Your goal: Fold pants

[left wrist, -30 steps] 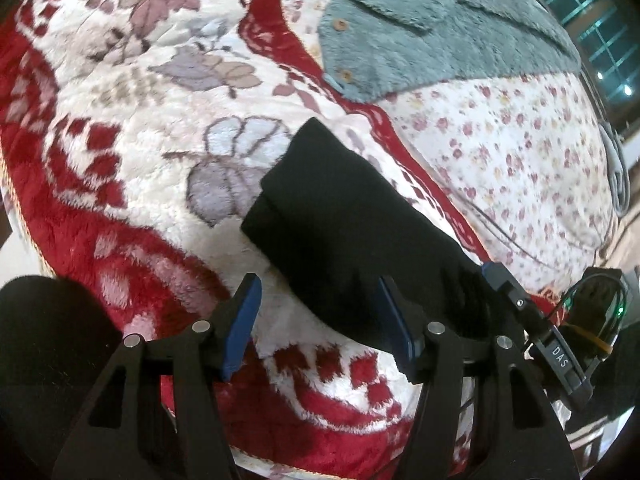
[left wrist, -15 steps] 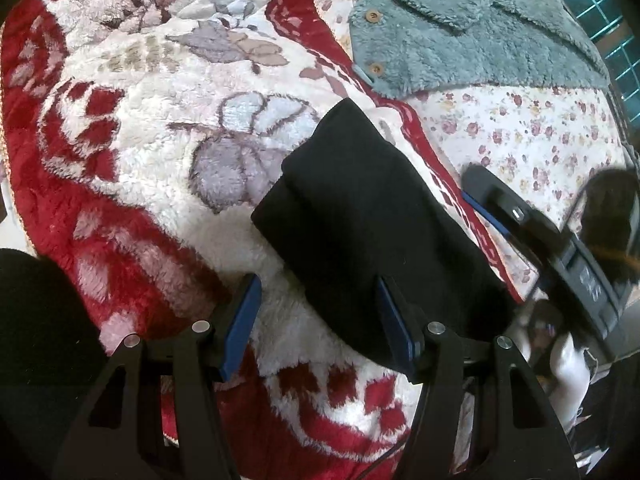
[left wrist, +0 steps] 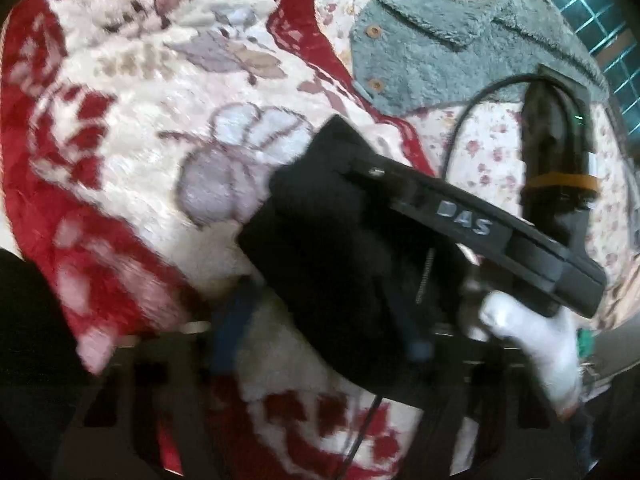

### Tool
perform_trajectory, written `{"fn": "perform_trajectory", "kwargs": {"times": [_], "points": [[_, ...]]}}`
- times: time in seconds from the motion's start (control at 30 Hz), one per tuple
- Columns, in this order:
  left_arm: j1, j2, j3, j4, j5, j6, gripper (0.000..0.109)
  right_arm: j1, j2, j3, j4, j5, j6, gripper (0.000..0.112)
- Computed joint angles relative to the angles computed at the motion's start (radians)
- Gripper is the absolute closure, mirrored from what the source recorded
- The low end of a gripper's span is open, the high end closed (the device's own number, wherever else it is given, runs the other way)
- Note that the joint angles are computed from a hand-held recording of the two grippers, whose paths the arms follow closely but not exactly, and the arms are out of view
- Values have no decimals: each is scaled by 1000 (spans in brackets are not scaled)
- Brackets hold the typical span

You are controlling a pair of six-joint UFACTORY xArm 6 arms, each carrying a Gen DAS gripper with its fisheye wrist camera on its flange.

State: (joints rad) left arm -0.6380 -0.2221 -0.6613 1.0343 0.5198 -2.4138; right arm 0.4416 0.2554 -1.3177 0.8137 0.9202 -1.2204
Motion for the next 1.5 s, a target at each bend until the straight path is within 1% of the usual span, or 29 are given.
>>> {"fn": "perform_trajectory", "kwargs": {"times": [0.03,0.07,0.1,0.17,0.27,0.37,0.5,0.6,0.67,0.77,0.87,0.97,1.07,1.17,1.27,1.33,1.37,1.4,1.43,1.47,1.5], "points": [[6,-4,5,14,-12,-2,77,-7,-4,4,20,1,-8,80],[24,-8,14,59,-56,-27,87,-21,-7,3,45,19,-14,83],[30,-11,14,61,-67,-18,89,-39,-9,-1,72,48,-16,87],[7,-18,-3,46,-18,29,92,-72,-18,-4,122,102,-11,90],[-30,-42,-23,55,43,55,94,-118,-65,29,203,159,-31,92],[-60,-65,-55,73,78,87,94,-178,-112,55,282,219,-38,92],[-115,-55,-145,117,119,156,94,-292,-162,71,386,326,-39,92],[-151,2,-247,150,122,229,94,-393,-185,74,447,408,-36,92],[-164,58,-323,164,109,274,94,-453,-199,83,477,443,-43,92],[-169,169,-454,157,47,357,94,-552,-208,97,513,491,-52,93],[-173,304,-598,88,-24,487,94,-653,-195,106,532,533,-61,99],[-184,444,-742,-7,-69,619,94,-746,-175,114,525,535,-69,100],[-188,584,-873,-166,-110,783,94,-809,-140,90,506,517,-48,100],[-199,717,-1003,-324,-94,941,94,-853,-100,71,445,450,-27,100],[-212,830,-1117,-468,-46,1074,94,-861,-64,62,359,318,40,100],[-211,857,-1134,-492,-47,1090,94,-875,-56,69,324,266,63,100],[-210,857,-1130,-485,-61,1086,93,-881,-61,79,316,245,60,99],[-210,854,-1130,-492,-66,1093,86,-893,-68,89,321,238,50,98],[-209,852,-1126,-529,-83,1129,80,-909,-74,95,336,246,47,94],[-206,845,-1116,-590,-112,1188,71,-921,-76,96,342,256,54,90],[-206,832,-1101,-640,-132,1238,64,-934,-85,99,344,271,68,80]]}}
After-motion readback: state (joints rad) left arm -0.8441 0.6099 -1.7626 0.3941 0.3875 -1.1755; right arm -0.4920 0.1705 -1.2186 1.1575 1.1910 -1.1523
